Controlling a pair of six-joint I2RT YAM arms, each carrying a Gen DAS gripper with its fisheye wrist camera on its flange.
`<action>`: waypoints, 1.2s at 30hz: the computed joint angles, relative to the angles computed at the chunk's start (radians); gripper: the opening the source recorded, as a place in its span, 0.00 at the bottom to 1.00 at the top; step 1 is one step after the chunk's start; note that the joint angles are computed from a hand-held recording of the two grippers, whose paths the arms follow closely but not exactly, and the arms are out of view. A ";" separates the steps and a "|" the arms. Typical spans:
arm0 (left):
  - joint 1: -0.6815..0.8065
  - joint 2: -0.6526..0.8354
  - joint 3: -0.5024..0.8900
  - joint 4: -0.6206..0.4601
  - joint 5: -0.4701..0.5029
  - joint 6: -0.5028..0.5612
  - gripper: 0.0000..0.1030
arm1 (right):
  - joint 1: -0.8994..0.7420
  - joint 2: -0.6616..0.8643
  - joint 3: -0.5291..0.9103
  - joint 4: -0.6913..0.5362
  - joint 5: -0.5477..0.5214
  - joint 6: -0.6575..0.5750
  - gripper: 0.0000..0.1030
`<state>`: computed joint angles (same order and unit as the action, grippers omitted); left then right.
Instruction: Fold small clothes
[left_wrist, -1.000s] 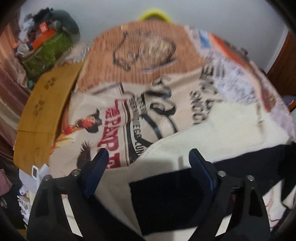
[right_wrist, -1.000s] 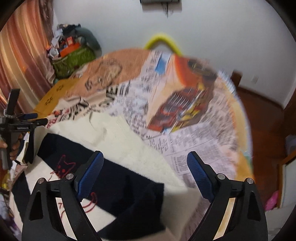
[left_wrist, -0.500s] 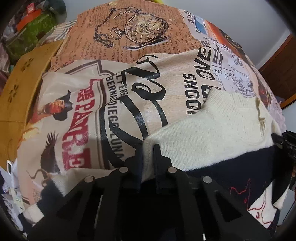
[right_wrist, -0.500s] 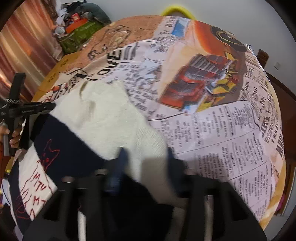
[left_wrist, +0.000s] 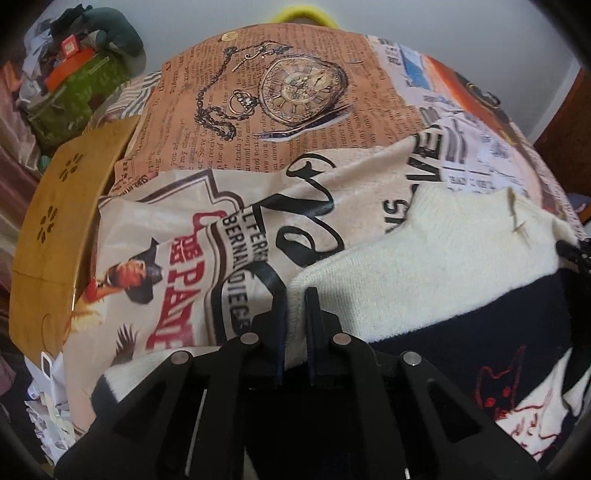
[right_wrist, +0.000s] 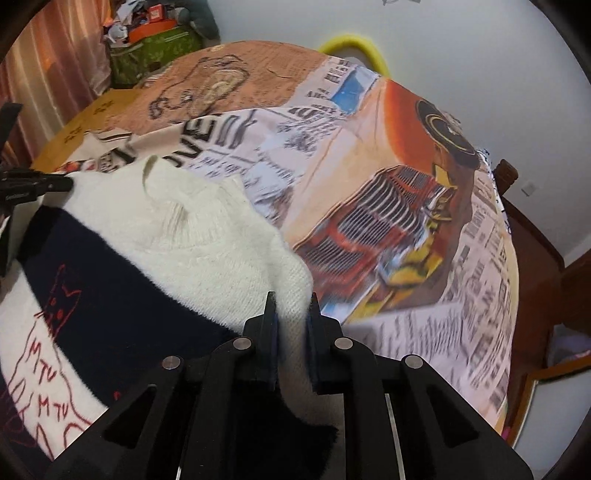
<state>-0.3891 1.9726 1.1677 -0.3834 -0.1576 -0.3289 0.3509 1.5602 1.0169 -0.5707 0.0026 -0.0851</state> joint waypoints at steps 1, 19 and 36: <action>-0.006 0.024 0.022 -0.009 -0.017 0.000 0.08 | 0.001 0.006 0.000 0.005 -0.002 0.013 0.12; -0.225 -0.398 -0.246 -0.040 -0.137 -0.097 0.53 | 0.261 -0.436 -0.230 -0.028 -0.118 0.352 0.52; -0.495 -0.460 -0.505 -0.103 -0.222 -0.403 0.74 | 0.230 -0.727 -0.430 -0.255 0.254 0.363 0.61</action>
<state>-0.8841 1.5122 0.6622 -0.4860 -0.3799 -0.7324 0.5809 0.8335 0.5873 -0.8255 0.2565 0.2782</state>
